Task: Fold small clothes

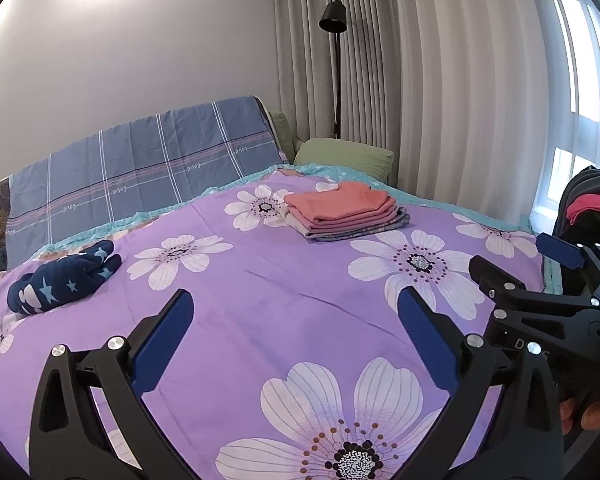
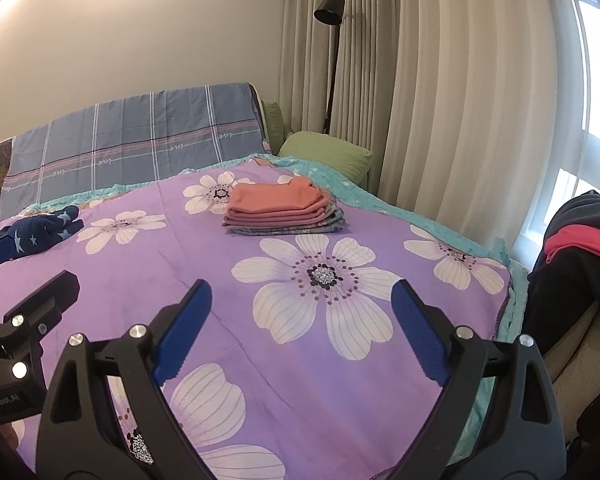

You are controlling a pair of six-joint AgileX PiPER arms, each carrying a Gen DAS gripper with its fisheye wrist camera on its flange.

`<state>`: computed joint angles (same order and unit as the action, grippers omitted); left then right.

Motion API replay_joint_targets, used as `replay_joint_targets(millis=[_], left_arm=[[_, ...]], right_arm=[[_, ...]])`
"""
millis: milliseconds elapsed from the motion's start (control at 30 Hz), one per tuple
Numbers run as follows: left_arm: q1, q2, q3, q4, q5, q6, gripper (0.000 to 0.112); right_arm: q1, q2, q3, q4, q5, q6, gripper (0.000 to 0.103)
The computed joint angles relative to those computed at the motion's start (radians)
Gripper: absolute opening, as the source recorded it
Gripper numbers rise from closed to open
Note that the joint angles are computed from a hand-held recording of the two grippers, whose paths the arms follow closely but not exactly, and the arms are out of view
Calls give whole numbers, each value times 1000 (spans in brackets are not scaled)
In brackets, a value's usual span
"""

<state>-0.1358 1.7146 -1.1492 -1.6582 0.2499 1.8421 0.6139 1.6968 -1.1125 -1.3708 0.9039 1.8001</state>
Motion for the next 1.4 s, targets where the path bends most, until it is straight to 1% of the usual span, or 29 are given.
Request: replay_joint_targets(millis=[333,733,900,1400], left_arm=[[0,7,-1,0,4,-5,102],[3,12,-5,75,17,-81,102],[-1,15,-9,103,7,-110,102],[5,11,-6,120,-2,-125,102]], right_arm=[[1,17,-14,10,7,-7,93],[2,9,-4,14,8,-5,93],[2,9,-4,12,8,-3,93],[9,15,-16,22,3,-17,96]])
